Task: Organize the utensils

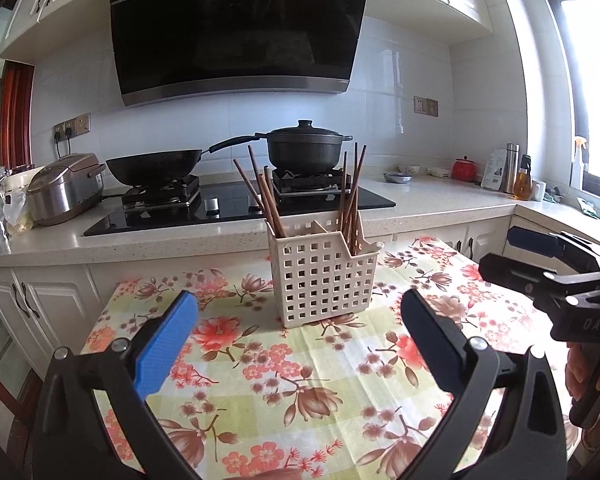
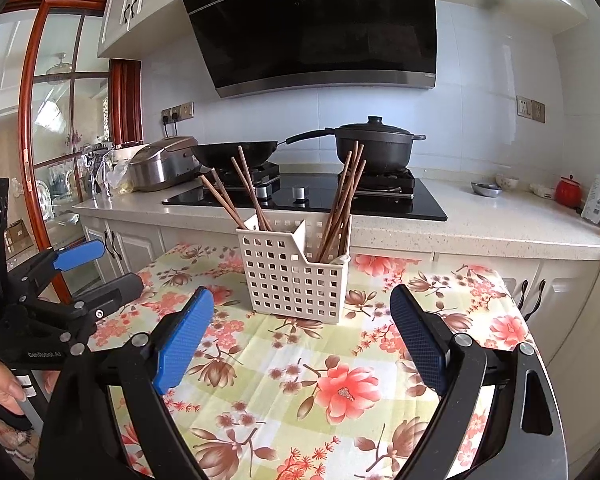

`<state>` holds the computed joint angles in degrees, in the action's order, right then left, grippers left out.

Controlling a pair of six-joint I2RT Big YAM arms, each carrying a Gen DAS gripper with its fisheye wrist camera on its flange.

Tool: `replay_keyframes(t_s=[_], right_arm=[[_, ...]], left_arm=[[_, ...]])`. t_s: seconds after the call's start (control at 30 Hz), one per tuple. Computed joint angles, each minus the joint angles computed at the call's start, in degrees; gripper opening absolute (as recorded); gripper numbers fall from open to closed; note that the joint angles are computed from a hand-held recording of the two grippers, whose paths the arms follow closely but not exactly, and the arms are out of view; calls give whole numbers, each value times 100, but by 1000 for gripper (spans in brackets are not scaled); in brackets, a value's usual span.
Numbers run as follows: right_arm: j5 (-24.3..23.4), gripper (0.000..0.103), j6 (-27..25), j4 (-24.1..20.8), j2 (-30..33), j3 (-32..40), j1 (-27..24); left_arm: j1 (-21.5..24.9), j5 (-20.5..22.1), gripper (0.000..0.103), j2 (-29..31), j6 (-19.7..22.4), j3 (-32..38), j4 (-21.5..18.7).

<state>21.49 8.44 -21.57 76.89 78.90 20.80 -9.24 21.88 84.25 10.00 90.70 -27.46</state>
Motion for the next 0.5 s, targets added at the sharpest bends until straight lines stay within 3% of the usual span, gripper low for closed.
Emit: replay_keyframes(t_s=[0.5], right_arm=[[50,85,0,34,-4,-29,54]], left_arm=[[17,-8,99,-39,-44,-43,42]])
